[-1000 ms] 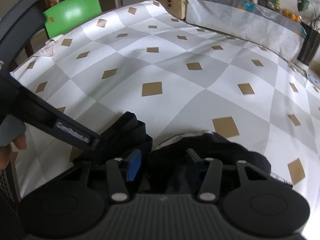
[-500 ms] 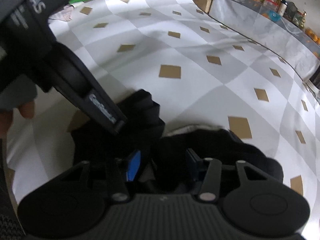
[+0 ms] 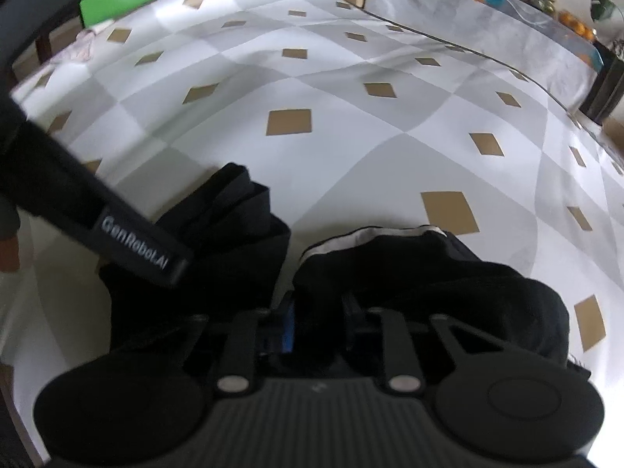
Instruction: Fold clothes
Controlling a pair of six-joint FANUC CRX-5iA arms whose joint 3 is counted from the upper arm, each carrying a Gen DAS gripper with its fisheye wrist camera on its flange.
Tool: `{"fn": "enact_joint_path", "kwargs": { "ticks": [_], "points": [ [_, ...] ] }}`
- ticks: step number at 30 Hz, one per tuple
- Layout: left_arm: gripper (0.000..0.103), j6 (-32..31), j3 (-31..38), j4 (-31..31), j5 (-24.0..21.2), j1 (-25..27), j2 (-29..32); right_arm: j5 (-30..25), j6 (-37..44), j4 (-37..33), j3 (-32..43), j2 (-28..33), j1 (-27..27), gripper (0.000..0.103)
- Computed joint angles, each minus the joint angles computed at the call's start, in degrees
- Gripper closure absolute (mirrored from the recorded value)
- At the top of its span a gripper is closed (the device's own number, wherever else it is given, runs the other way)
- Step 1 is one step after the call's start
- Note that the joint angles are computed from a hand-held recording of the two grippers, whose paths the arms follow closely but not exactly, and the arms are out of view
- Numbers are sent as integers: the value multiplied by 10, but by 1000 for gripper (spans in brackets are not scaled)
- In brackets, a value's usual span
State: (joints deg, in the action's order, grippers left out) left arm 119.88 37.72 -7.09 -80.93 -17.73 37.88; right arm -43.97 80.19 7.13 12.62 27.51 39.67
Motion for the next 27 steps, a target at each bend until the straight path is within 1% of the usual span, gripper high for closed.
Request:
{"fn": "enact_joint_path", "kwargs": {
  "ticks": [6, 9, 13, 17, 19, 22, 23, 25, 27],
  "points": [
    [34, 12, 1, -9, 9, -1, -7, 19, -18, -40, 0, -12, -15, 86],
    [34, 22, 1, -20, 21, -2, -16, 46, -39, -69, -2, -26, -29, 87],
    [34, 39, 1, -40, 35, -3, -27, 100, -57, -98, -14, -52, -44, 88],
    [34, 49, -1, -44, 45, -1, -32, 143, -72, -85, -31, -73, -48, 89],
    [34, 48, 0, -43, 48, -2, -31, 164, -79, -77, -40, -82, -50, 93],
    [34, 47, 5, -44, 49, -4, -29, 187, -78, -75, -49, -97, -54, 94],
    [34, 45, 7, -44, 48, -5, -27, 189, -82, -62, -53, -100, -54, 94],
    [34, 42, 15, -42, 42, -6, -21, 189, -103, -29, -61, -104, -55, 90],
    [34, 41, 19, -39, 38, -6, -17, 178, -166, 31, -73, -101, -56, 89]
  ]
}}
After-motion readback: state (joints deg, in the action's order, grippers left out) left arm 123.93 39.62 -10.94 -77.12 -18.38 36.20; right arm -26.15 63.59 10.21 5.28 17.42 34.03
